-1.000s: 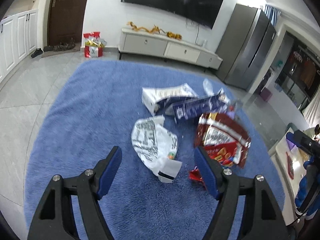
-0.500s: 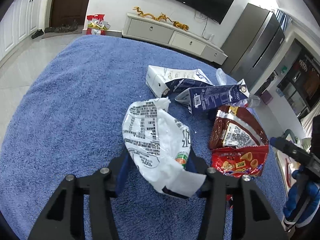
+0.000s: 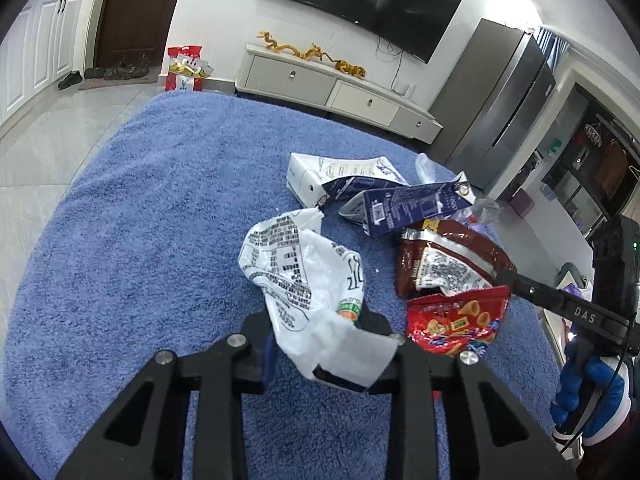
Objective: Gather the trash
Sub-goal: 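Grasp the white printed plastic bag with left tool while right tool grasps brown wrapper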
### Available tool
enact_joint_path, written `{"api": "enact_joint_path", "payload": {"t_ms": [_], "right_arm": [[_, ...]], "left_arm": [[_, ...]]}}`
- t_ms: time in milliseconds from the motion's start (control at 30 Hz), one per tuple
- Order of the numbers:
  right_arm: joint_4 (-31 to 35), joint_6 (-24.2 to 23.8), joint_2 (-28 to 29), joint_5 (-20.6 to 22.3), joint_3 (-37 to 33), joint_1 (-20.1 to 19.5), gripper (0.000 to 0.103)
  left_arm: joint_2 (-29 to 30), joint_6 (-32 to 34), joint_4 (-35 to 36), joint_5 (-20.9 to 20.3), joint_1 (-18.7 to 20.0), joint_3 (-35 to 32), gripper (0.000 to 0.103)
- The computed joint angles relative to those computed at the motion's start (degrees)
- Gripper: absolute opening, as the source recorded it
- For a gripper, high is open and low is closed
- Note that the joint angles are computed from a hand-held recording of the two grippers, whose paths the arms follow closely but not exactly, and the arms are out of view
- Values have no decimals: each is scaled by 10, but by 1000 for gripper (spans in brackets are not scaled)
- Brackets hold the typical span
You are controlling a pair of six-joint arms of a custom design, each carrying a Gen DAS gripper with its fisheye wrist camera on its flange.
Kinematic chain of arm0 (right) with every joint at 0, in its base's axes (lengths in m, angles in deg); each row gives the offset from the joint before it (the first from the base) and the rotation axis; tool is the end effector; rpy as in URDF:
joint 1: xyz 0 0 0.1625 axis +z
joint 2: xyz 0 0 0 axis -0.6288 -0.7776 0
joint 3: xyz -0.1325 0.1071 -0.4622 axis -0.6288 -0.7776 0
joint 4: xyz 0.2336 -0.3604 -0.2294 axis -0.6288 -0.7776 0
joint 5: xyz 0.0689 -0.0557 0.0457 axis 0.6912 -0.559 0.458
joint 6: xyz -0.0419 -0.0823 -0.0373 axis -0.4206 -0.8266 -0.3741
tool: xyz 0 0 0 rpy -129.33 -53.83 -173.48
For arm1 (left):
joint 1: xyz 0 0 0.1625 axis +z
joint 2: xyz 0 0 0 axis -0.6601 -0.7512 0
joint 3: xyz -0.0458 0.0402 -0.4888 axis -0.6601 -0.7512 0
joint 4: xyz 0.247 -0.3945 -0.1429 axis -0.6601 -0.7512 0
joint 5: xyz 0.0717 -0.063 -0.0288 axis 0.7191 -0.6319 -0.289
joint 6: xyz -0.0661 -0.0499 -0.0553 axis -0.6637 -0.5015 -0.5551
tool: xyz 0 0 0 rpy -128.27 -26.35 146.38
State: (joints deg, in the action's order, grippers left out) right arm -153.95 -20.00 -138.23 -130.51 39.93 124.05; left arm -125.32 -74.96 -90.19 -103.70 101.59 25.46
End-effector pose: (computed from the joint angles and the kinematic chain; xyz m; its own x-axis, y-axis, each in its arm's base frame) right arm 0.0544 -0.6120 0.2524 -0.9065 0.0133 0.4220 -0.2675 0.7552 -0.5985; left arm -0.2048 -0.7023 0.0424 -0.8643 0.3569 -0.3545 0.4900 0.7565 -0.4331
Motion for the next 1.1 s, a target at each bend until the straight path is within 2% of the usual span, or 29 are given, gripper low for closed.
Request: {"api": "enact_joint_path", "payload": {"t_ms": [233,567,867,1100], "right_arm": [[-28,-37,-4,-12,19,30,2],[-82,-66,-24,-18,55,75,1],[-117,-73,-72,5,96,82,1],[-145,-81,-129,22,134,63,1]], "left_arm": [[-23,4,-22,7,-11,33,27],[-78,9,-59,-6,-23,86,24],[-105,5,-63,-16,-43,104,23],[-101,10,-50,-25,-75,101,23]]}}
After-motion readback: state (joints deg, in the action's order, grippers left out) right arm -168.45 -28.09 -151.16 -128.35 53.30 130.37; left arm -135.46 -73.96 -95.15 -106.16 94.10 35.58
